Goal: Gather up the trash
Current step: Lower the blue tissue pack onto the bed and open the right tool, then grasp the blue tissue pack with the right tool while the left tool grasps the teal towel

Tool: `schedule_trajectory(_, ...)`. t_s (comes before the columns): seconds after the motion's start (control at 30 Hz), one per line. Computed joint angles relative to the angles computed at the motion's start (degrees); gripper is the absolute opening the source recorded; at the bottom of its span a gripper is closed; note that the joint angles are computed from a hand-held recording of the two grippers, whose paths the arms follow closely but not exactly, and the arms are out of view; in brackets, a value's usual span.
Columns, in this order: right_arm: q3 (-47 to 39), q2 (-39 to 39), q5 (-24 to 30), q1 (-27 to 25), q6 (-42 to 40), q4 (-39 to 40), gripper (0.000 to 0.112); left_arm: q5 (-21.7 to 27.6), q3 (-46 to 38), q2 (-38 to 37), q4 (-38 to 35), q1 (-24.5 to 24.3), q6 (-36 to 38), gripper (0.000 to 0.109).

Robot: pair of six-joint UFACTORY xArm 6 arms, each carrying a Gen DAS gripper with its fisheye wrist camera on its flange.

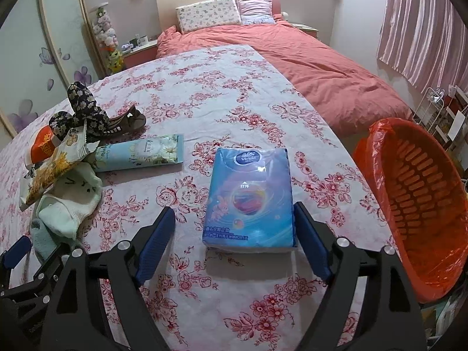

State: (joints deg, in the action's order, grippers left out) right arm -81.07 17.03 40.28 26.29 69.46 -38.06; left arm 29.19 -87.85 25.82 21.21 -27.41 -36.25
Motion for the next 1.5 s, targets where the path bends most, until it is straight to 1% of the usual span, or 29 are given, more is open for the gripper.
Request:
schedule_trajectory(0.27,0.3,-0.2,-0.6,-0.1,0.2,0.1,0.081,0.4,-0.3,0.2,0.3,0.0,-0.1,0.100)
schedule_trajectory(0.47,0.3,-0.2,-0.5,-0.2,-0.2,0.3,0.083,0.4,-0.4,0.2,0.3,0.0,-0.1,0.100)
schedule_trajectory(1.3,0.2,-0.1,-0.6,-0.3,-0.2,0.4,0.083,0.2,-0.3,0.2,0.1,0.0,-0.1,0.099)
schedule_trajectory(1.37,-0.3,0.1,0.6,0.0,-0.3,0.0,0.081,-0.9,0.2,0.0,-0.4,0.2,-0.1,0.099)
schedule_trajectory(1.4,-0.9,0.3,1.8,0.3,0.1,-0.4,0.076,-1.7,0.8,-0.3,-0.8,0.3,-0.2,0.099)
schedule_trajectory(1.43,-0.9,0.3,2.0,0.3,0.5,-0.8,0.068,-2.6,1.4,-0.6,-1.3,0.5,-0.3,0.099)
schedule_trajectory(1.47,-0.8,0.1,1.8,0.3,1.2,-1.3,0.063,-3.7,2.0,-0.9,-1.8,0.6,-0.5,0.097)
schedule_trajectory(1.5,-0.3,-0.2,1.4,0.1,2.1,-1.8,0.055,-4.3,2.5,-1.1,-1.9,0.7,-0.6,0.094)
